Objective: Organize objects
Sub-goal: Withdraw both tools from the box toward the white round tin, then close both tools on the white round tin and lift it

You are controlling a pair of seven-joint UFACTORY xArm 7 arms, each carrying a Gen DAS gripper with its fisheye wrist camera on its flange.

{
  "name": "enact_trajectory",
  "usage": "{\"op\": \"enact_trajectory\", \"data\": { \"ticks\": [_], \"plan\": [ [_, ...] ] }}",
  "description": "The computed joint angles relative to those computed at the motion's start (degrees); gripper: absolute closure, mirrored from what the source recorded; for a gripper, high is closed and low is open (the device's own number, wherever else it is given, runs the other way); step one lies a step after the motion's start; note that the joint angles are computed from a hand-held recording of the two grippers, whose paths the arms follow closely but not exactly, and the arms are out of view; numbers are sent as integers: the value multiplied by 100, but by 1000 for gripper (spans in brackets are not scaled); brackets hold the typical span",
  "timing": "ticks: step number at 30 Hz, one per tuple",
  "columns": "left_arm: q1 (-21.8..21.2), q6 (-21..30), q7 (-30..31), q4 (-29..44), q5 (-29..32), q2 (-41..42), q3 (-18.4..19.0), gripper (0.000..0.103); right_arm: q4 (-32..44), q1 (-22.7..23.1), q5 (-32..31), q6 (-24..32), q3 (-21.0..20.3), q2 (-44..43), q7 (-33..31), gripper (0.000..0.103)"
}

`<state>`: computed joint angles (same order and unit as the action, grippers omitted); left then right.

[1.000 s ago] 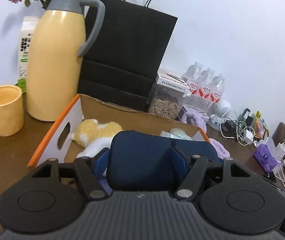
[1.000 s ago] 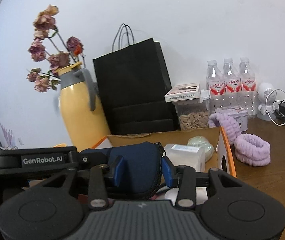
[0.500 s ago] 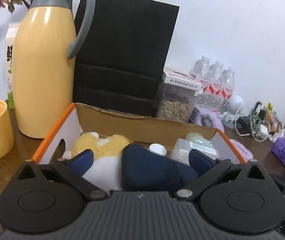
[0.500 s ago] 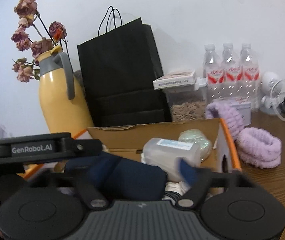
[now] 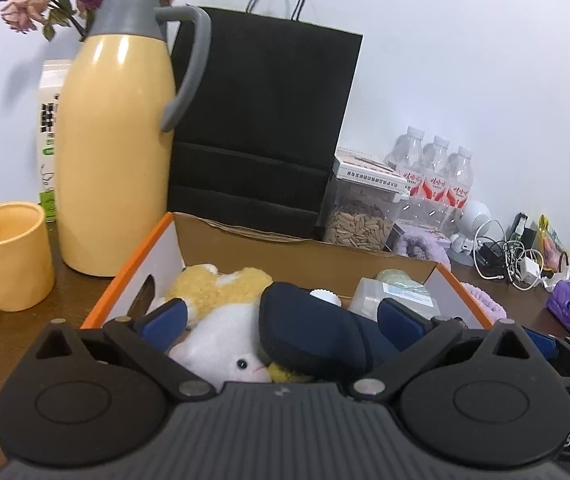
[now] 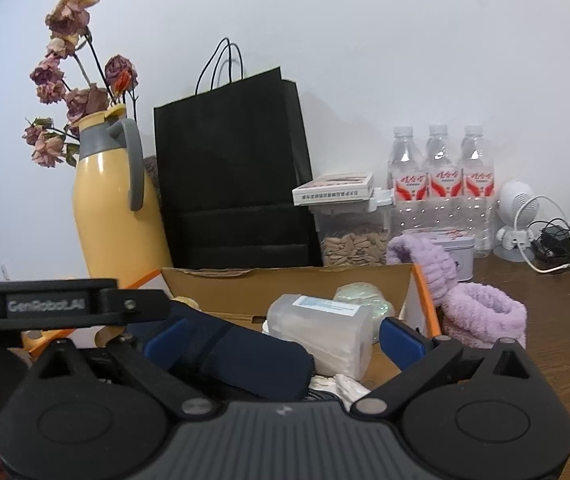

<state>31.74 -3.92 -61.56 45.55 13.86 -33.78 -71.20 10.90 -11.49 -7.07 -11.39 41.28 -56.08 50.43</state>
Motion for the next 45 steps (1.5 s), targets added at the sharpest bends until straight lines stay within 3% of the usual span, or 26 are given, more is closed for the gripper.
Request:
{"op": "enact_trajectory", "data": {
  "ticks": [6,14,19,22,24,28,31,38,42,45],
  "plan": [
    [-824,-178,-142,-583,-134,-363,578,0,-445,647,-68,524,-123,-1011,209,1],
    [-2109,-24,-195,-1188,-238,-548,1319,0,-880,2314,-529,2052,-786,-2192,416,4],
    [-2681,152,-260,-1367,-187,-498,1579,0,-984,3160,-709,2942,-1162,-2622,543,9],
    [-2971,272,-294,-1373,-153,-188,1760,0,-992,3459,-715,3186,-1456,-2540,508,23],
    [-3124,319,-344,-1355,-139,44,1883,3,-976,3547,-669,3224,-1611,-2370,501,32],
    [-3308,398,-438,-1217,-64,604,2067,21,-946,3627,-493,3069,-2018,-1877,397,58],
    [-3306,469,-548,-1029,67,1050,2101,31,-977,3642,-277,2869,-2323,-1629,346,66],
    [-2789,247,-894,-679,555,1556,1662,38,-965,3598,133,2283,-2787,-944,130,69],
    [-2598,126,-936,-542,671,1801,1472,44,-952,3556,314,2033,-2882,-675,30,79],
    [-2636,-9,-887,-503,657,2011,1523,52,-948,3531,398,1922,-2895,-581,-20,81]
  ]
}}
